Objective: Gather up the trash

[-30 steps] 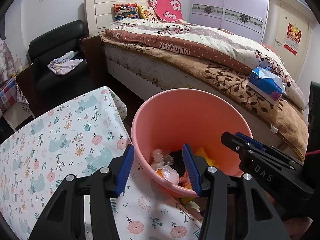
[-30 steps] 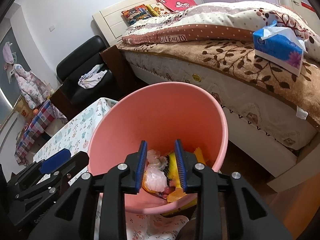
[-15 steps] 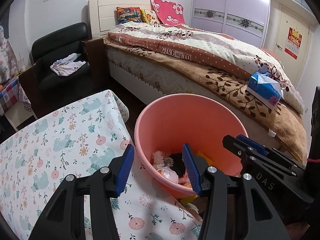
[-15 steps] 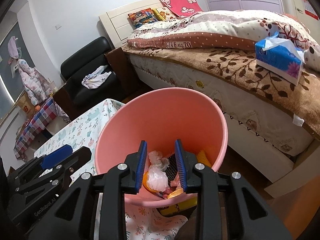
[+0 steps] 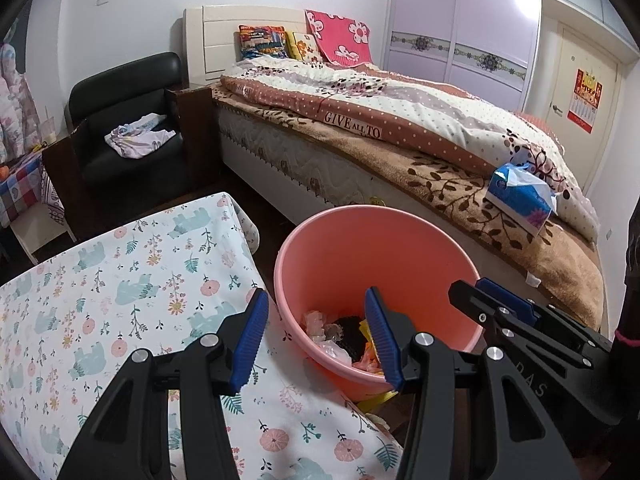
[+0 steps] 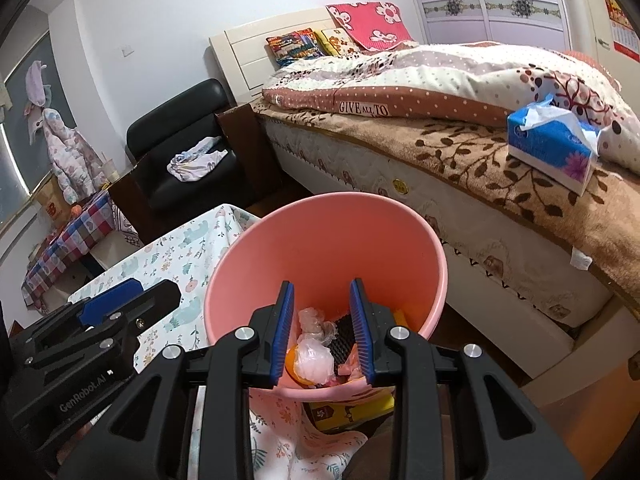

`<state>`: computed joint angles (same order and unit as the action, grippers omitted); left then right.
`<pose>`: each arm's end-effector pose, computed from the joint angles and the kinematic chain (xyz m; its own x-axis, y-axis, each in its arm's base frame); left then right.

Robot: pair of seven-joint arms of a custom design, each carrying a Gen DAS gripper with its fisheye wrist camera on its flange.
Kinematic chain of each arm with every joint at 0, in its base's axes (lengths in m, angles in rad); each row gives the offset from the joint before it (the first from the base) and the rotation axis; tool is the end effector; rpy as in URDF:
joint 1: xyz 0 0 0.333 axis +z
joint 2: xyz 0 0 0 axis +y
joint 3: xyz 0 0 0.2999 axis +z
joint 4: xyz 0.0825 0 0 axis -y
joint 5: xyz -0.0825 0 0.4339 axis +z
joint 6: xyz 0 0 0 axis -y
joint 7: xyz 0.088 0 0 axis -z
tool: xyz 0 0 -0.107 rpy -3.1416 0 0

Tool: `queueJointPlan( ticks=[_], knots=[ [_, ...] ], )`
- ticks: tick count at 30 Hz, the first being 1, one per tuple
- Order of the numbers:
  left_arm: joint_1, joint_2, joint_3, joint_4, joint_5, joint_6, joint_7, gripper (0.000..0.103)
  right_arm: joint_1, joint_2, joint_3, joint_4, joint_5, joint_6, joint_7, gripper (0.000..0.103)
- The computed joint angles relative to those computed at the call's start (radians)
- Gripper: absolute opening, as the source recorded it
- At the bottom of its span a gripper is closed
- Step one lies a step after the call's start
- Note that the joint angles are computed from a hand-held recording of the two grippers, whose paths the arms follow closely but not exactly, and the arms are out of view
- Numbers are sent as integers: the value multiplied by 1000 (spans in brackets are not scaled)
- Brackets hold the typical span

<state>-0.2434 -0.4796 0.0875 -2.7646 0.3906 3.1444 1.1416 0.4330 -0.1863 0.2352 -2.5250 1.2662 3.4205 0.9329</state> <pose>0.4397 -0.1046 0.4076 -0.1404 -0.9876 0.0702 -0.6562 0.0398 -0.7535 0.4404 0.2087 0.3732 0.0737 -0.9580 -0.2770 -0.6394 0.1677 -0.7503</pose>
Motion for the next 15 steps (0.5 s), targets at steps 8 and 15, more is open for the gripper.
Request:
queueJointPlan(
  ticks=[8,15],
  knots=[
    [-18,-44,28,-26,-8,10,5,50,28,-19,5,8,105,40,-113,29],
    [-3,-83,28,-52,-6,29,-19,58,73,-41,-19,-4,113,66,-127,29]
  ],
)
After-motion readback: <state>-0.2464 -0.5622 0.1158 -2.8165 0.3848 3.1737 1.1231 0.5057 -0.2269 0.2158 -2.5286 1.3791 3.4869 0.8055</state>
